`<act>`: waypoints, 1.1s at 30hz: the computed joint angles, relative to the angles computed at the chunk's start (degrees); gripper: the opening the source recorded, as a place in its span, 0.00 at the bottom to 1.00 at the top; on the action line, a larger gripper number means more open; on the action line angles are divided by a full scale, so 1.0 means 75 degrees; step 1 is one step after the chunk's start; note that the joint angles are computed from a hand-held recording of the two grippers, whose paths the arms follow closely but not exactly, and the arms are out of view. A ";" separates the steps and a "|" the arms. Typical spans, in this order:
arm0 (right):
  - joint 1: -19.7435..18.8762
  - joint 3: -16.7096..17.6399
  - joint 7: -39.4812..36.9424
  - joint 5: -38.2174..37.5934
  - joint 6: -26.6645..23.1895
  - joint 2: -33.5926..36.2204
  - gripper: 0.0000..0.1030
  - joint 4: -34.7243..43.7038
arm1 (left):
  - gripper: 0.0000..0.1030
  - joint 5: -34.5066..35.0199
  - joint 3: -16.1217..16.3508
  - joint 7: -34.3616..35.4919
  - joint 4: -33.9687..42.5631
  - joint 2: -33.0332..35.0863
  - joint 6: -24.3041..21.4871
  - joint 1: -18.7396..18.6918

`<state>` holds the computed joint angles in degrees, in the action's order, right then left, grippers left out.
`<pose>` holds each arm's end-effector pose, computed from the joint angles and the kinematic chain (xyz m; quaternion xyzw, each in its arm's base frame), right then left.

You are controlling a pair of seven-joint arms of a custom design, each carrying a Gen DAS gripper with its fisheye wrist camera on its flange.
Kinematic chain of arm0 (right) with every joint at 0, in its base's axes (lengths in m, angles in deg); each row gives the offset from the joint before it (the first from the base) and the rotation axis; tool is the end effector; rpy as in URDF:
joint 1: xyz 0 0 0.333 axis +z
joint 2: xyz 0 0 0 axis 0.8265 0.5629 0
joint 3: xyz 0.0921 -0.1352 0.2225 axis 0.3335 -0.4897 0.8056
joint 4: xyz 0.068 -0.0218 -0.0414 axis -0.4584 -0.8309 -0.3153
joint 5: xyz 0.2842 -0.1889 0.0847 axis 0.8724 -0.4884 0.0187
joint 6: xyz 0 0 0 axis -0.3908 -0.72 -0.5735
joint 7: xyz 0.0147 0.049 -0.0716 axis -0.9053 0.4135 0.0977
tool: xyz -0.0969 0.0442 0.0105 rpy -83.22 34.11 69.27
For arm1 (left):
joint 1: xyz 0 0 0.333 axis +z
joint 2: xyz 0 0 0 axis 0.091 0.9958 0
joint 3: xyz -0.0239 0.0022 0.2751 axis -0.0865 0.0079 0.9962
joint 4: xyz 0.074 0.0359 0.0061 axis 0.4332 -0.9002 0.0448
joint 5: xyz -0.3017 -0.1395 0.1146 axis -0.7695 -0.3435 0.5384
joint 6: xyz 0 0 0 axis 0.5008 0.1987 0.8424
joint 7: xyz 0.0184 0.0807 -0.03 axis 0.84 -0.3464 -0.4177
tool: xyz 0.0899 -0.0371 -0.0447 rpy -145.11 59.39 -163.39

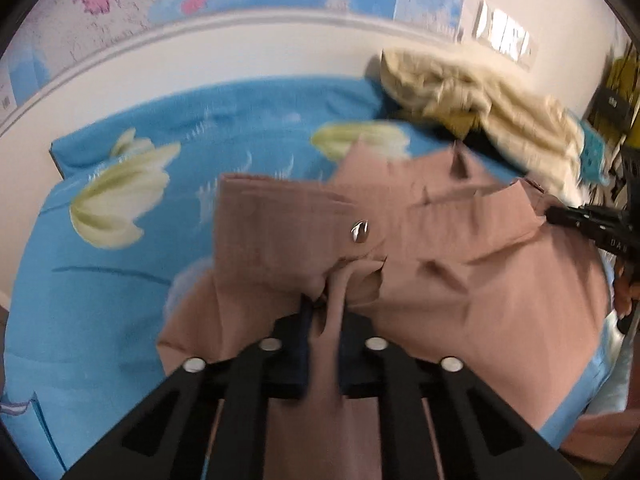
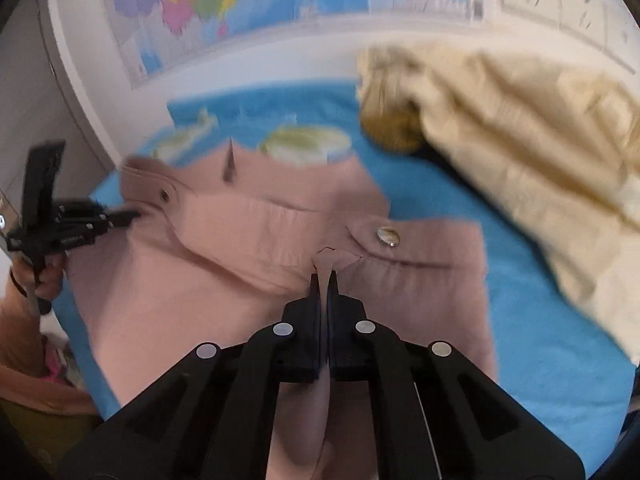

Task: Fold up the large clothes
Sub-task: 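Lay the folded hem onto the jacket body and open both grippers, then withdraw both open grippers from the folded pink jacket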

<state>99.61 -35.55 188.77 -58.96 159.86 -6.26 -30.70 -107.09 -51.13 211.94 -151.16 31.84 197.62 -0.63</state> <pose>0.5008 0.4608 0.3989 -0.6251 0.6812 -0.1935 0.3283 0.6067 -0.2460 0.3803 -0.4048 0.8532 -0.3181 0.0839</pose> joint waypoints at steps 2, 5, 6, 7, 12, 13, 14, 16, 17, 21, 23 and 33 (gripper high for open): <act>0.0306 -0.0466 0.0846 -0.0761 0.0129 -0.0197 0.02 -0.0064 | 0.06 -0.0451 -0.0293 0.0278 -0.0100 -0.0182 0.0419 0.0219; 0.0242 -0.0524 0.1285 -0.1341 -0.0019 -0.0132 0.02 0.0224 | 0.07 -0.1096 -0.0705 0.0786 0.0018 -0.0168 0.0939 0.0480; -0.0017 -0.0308 0.0966 -0.1043 0.0034 0.0020 0.02 0.0400 | 0.09 -0.0964 -0.0550 0.0641 0.0135 -0.0108 0.0880 0.0349; -0.0220 -0.0132 0.0604 -0.0673 -0.0067 0.0237 0.02 0.0631 | 0.10 -0.0615 -0.0214 0.0232 0.0416 0.0083 0.0669 0.0081; -0.0710 0.0341 -0.1252 0.1110 -0.0874 0.1308 0.09 0.1741 | 0.34 0.0963 0.0750 -0.1226 0.1705 0.1230 -0.0327 -0.0650; -0.0663 0.0247 -0.1271 0.1225 -0.0881 0.1388 0.12 0.1794 | 0.35 0.0953 0.0611 -0.1198 0.1780 0.1344 -0.0381 -0.0514; -0.0641 0.0177 -0.1313 0.1327 -0.0741 0.1387 0.12 0.1717 | 0.35 0.0921 0.0498 -0.1184 0.1706 0.1327 -0.0340 -0.0399; -0.0544 0.0062 -0.1414 0.1441 -0.0653 0.1211 0.30 0.1475 | 0.42 0.0846 0.0254 -0.0901 0.1397 0.1177 -0.0029 -0.0158; -0.0402 -0.0103 -0.1397 0.1475 -0.0648 0.1073 0.42 0.1308 | 0.51 0.0901 0.0322 -0.0991 0.1220 0.1067 0.0179 -0.0177; 0.0287 -0.0746 0.0265 -0.0120 -0.0105 -0.0361 0.71 -0.0510 | 0.58 0.0231 -0.0413 -0.0301 0.0493 0.0677 0.0650 0.0664; 0.0620 -0.0975 0.1565 -0.1197 0.0152 -0.1267 0.77 -0.1669 | 0.67 -0.0477 -0.0933 0.0401 -0.0146 0.0320 0.1039 0.1268; 0.0192 -0.0224 0.4820 -0.2827 0.1794 -0.2457 0.62 -0.4316 | 0.79 -0.3891 -0.2088 0.3347 -0.1954 -0.0876 0.0299 0.3215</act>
